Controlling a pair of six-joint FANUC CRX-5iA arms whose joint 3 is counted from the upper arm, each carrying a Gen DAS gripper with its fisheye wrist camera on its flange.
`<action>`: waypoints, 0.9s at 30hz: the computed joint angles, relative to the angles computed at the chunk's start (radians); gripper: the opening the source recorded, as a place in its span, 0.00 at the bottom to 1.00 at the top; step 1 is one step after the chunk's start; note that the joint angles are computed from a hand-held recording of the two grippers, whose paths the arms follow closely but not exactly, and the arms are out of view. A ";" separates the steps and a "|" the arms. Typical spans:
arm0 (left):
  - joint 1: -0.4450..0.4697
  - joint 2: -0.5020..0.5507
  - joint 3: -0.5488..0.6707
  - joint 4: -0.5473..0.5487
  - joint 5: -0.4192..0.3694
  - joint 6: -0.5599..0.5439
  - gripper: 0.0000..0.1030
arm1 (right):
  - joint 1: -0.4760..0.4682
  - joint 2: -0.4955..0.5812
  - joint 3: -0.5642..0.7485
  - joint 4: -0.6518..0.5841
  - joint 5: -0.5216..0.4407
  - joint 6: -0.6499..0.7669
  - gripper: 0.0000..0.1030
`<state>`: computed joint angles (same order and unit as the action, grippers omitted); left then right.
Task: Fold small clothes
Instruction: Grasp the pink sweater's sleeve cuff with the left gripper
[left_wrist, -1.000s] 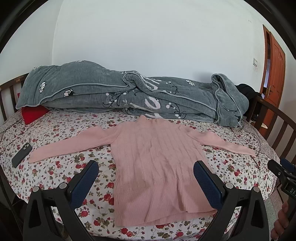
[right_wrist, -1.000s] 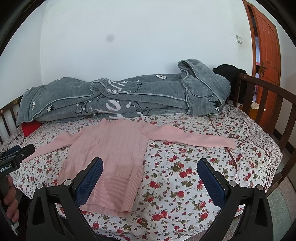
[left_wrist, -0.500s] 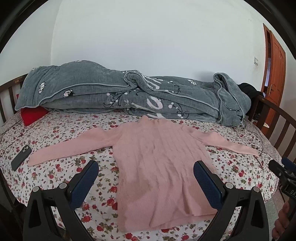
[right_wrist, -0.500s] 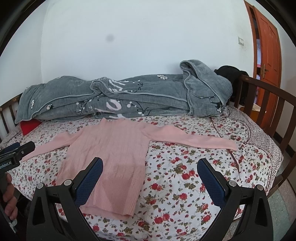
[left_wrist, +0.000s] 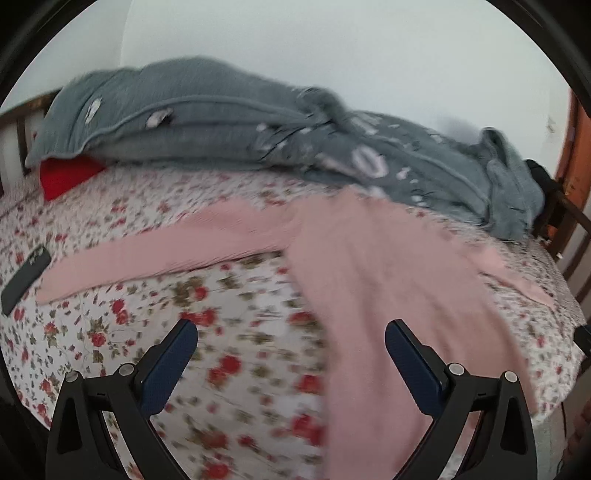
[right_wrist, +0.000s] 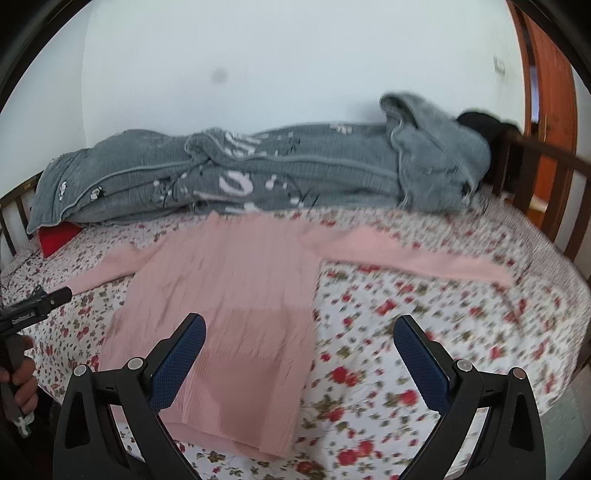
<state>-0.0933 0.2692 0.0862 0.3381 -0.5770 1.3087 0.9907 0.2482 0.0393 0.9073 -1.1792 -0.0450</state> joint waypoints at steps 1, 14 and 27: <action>0.013 0.020 0.016 -0.019 -0.002 0.019 0.99 | -0.008 0.009 0.006 -0.018 0.014 -0.002 0.97; 0.245 0.215 0.159 0.007 -0.080 0.183 0.69 | -0.065 0.177 0.130 -0.062 0.063 0.093 0.94; 0.261 0.320 0.386 -0.271 -0.146 0.604 0.27 | -0.095 0.215 0.186 -0.107 0.076 0.160 0.94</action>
<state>0.1677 0.5888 0.4719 0.0671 -0.7232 1.9123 0.8955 0.4631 0.2254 0.8005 -1.1031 0.1148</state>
